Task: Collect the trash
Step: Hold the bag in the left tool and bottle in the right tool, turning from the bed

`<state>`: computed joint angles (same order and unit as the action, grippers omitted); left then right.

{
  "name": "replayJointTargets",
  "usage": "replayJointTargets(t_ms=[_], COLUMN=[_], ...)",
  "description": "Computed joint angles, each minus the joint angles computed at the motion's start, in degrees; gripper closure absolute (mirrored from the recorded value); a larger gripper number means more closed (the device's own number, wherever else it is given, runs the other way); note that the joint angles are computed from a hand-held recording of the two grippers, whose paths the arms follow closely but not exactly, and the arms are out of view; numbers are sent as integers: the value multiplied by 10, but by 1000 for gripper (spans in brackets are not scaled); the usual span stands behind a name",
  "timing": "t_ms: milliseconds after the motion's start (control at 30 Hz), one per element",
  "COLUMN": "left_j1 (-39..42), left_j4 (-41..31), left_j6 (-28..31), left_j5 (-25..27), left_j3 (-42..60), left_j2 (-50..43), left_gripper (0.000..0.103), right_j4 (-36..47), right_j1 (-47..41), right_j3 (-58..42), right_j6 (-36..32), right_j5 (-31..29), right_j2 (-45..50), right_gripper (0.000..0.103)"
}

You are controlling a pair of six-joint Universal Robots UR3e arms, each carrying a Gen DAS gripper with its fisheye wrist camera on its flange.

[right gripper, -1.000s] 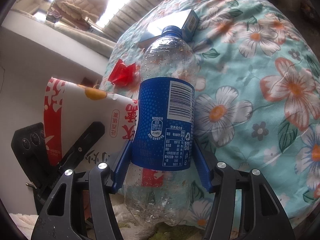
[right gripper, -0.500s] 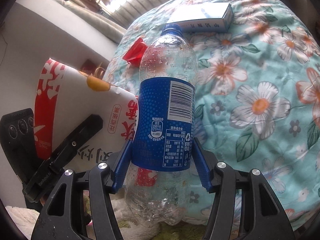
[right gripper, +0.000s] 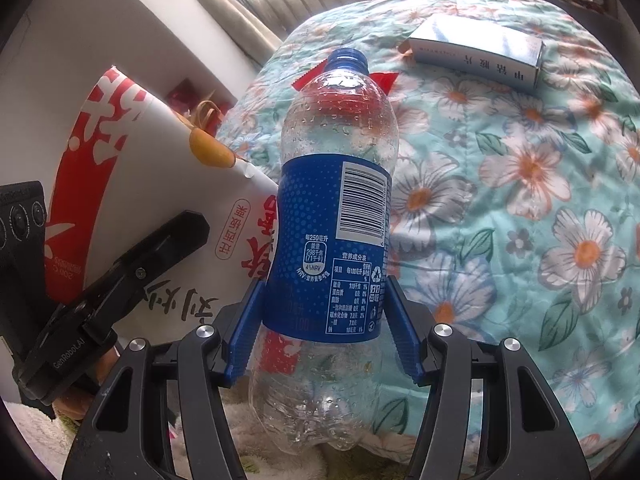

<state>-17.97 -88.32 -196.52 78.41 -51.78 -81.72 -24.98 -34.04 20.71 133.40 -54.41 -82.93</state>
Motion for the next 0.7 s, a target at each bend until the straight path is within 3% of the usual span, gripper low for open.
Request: replayJointTargets(t_ms=[267, 333, 533, 700], left_j1=[36, 35, 46, 58], left_j4=[-19, -19, -20, -22], left_j6=[1, -1, -2, -2], left_j5=[-21, -19, -25, -37], left_j3=[-6, -11, -18, -26], left_j2=[18, 22, 29, 34], left_gripper=[78, 78, 78, 78], right_j4=[-28, 24, 62, -9], right_j1=[20, -2, -5, 25], right_j3=[42, -2, -61, 16], right_j6=[7, -22, -32, 4], right_j5=[0, -2, -5, -6], right_j2=[-24, -17, 7, -20], right_gripper=[47, 47, 47, 47])
